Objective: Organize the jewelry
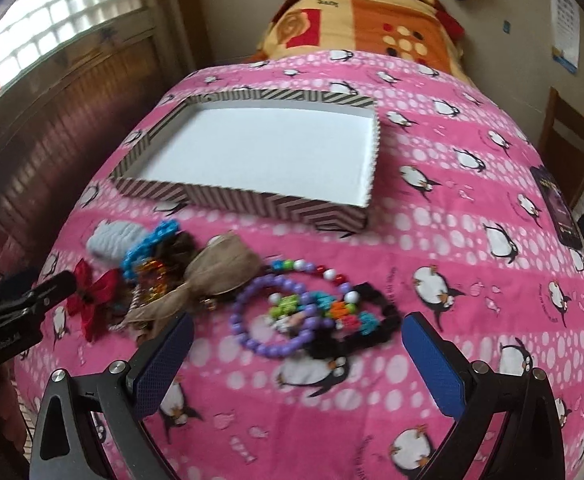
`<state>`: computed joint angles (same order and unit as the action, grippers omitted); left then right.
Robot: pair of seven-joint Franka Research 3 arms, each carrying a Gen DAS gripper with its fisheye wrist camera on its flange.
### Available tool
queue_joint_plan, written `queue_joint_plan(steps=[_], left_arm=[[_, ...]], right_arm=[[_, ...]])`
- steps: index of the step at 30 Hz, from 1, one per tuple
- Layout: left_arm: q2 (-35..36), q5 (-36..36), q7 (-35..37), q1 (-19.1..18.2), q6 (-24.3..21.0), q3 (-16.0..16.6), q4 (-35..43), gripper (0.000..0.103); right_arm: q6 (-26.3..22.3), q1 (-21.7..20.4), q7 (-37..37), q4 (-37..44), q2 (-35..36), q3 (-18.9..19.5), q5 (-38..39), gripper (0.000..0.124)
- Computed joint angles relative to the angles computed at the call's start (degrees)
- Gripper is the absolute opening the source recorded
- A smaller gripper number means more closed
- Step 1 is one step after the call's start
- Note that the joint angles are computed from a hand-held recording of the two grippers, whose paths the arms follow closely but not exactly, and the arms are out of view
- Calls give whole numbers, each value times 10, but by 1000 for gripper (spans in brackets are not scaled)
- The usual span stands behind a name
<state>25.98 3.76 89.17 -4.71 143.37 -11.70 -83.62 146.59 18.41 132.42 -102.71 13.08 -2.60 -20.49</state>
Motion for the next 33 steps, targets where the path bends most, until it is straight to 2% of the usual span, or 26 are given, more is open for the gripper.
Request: queue_joint_plan(steps=[6,12,24,33], left_arm=[[-5,-3,-3,3,1,0,-9,87],[-12,-3,-6,1,4,-1,-19,87],[-18,-32,21,15,3,-11,-30,87],[-25,-44,37,16,6,-12,-40,87]], right_arm=[[-12,6,-7,10,5,6,7,103],[-20,13,22,9,1,0,-9,103],[-37,1,59,-30,-33,6,-49,103],[-31,-11,58,-39,-36,15,-31,103]])
